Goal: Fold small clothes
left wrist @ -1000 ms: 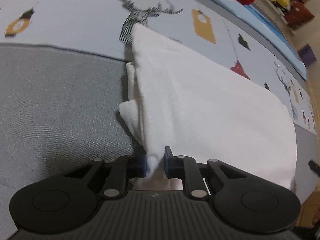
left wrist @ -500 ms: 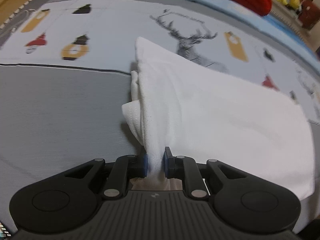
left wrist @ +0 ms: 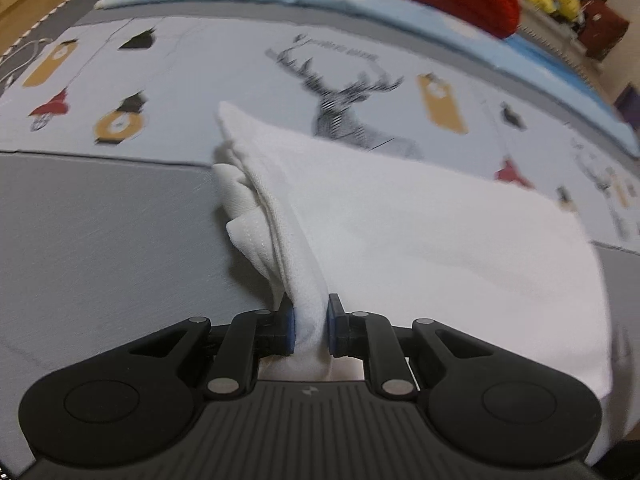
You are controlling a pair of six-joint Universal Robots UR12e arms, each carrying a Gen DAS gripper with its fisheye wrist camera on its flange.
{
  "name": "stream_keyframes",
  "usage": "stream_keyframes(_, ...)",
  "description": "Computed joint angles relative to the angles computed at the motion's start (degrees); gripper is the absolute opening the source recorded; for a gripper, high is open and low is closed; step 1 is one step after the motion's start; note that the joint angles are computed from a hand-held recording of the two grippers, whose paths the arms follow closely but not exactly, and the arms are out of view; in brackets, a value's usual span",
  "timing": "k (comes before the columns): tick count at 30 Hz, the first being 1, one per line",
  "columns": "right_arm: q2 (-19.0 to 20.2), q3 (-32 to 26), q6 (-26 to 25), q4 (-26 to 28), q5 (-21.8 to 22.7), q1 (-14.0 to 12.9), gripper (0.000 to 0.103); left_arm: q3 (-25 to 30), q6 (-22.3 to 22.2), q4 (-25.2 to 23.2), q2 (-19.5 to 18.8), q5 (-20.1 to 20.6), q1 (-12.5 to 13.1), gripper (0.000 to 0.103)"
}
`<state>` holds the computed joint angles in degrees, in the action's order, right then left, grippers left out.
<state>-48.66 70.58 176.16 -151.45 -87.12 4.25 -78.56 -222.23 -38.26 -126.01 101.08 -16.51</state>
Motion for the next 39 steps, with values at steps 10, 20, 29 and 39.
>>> stream_keyframes(10, -0.27, 0.45, -0.49, -1.38, 1.10, -1.00, 0.040, 5.70, 1.15, 14.52, -4.04, -9.12, -1.95, 0.015)
stream_keyframes(20, -0.41, 0.50, 1.83, -1.40, 1.42, -1.18, 0.040, 21.04, 2.53, 16.04, -13.41, -18.80, -4.78, 0.028)
stream_keyframes(29, -0.87, 1.09, 5.24, -4.49, 7.78, -1.06, 0.039, 12.67, -8.95, 16.32, -8.44, -11.80, -3.04, 0.029)
stream_keyframes(39, 1.47, -3.57, 4.32, 13.03, 30.02, -0.80, 0.044, 9.72, 6.04, 8.64, -5.88, -12.71, -3.02, 0.029)
